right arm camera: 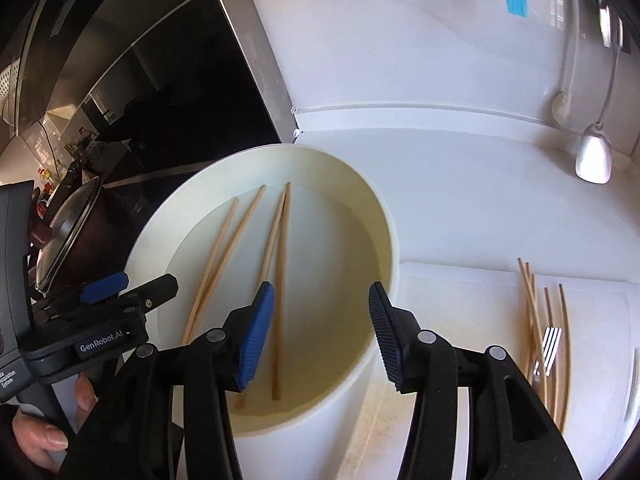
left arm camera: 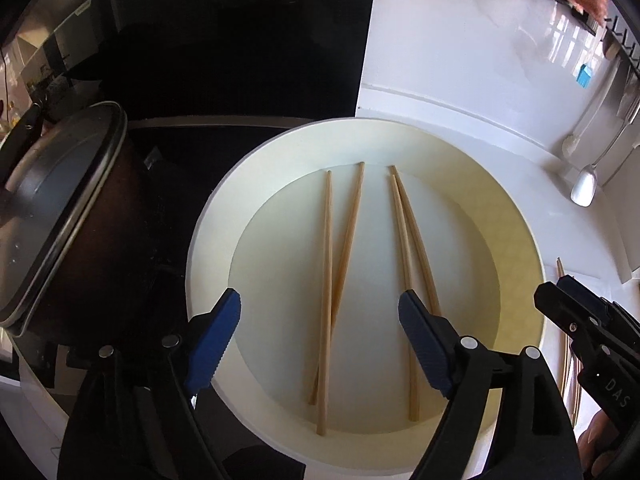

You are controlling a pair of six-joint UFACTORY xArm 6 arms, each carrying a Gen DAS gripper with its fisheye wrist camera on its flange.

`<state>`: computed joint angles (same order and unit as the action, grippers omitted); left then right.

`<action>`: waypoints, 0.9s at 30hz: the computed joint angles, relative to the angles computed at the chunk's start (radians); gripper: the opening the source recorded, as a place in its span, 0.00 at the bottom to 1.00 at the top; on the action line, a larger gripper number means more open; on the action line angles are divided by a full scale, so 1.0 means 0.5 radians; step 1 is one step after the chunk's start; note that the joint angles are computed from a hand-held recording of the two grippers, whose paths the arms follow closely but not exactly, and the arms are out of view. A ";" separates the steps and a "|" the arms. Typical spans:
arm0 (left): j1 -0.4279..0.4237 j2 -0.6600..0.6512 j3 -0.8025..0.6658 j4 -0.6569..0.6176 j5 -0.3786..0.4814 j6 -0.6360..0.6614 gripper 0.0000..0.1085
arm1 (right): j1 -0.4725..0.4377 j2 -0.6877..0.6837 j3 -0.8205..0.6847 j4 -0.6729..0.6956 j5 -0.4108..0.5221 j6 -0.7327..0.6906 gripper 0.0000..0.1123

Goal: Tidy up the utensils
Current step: 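Open the right tool to release the chopstick into the basin, then move the right tool back down to the chopsticks on the cutting board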

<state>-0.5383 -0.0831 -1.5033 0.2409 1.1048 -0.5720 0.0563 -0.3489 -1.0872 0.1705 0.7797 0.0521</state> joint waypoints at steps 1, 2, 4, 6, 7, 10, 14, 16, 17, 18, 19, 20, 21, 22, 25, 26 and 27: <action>-0.037 -0.008 -0.014 0.037 0.016 -0.034 0.75 | -0.031 -0.049 0.032 0.015 0.015 -0.022 0.44; -0.076 -0.015 -0.026 0.068 0.031 -0.064 0.77 | -0.066 -0.106 0.069 0.028 0.034 -0.042 0.44; -0.165 -0.018 -0.061 0.127 0.074 -0.127 0.78 | -0.140 -0.212 0.133 0.050 0.076 -0.082 0.47; -0.258 -0.012 -0.105 0.162 0.120 -0.195 0.79 | -0.219 -0.309 0.190 0.076 0.118 -0.143 0.47; -0.308 -0.003 -0.132 0.182 0.149 -0.235 0.82 | -0.265 -0.358 0.216 0.095 0.147 -0.184 0.48; -0.457 0.030 -0.205 0.236 0.225 -0.341 0.83 | -0.424 -0.495 0.284 0.158 0.244 -0.322 0.49; -0.643 0.118 -0.339 0.272 0.338 -0.459 0.83 | -0.666 -0.623 0.337 0.239 0.385 -0.497 0.49; -0.727 0.159 -0.396 0.282 0.376 -0.525 0.83 | -0.784 -0.656 0.345 0.285 0.454 -0.592 0.49; -0.765 0.177 -0.420 0.289 0.387 -0.557 0.83 | -0.851 -0.676 0.351 0.318 0.490 -0.652 0.49; -0.801 0.199 -0.448 0.301 0.401 -0.589 0.83 | -0.906 -0.692 0.352 0.346 0.520 -0.704 0.49; -0.848 0.233 -0.489 0.324 0.427 -0.635 0.83 | -0.964 -0.706 0.354 0.373 0.547 -0.765 0.49; -0.881 0.257 -0.516 0.338 0.444 -0.668 0.83 | -1.021 -0.721 0.356 0.402 0.570 -0.831 0.49; -0.914 0.287 -0.553 0.352 0.466 -0.705 0.83 | -1.075 -0.733 0.357 0.434 0.595 -0.895 0.50; -0.943 0.319 -0.594 0.361 0.488 -0.740 0.83 | -1.127 -0.739 0.356 0.465 0.617 -0.951 0.50; -1.006 0.389 -0.681 0.385 0.539 -0.819 0.83 | -1.276 -0.743 0.354 0.563 0.692 -1.104 0.51; -1.024 0.411 -0.708 0.391 0.555 -0.842 0.83 | -1.307 -0.739 0.354 0.581 0.704 -1.140 0.51; -1.038 0.426 -0.724 0.397 0.563 -0.862 0.83 | -1.341 -0.738 0.357 0.598 0.718 -1.179 0.51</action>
<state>-1.0575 0.1296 -1.8655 0.4395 1.3863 -1.0032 -0.6142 -0.7179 -0.9086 0.4694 1.1389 -0.5373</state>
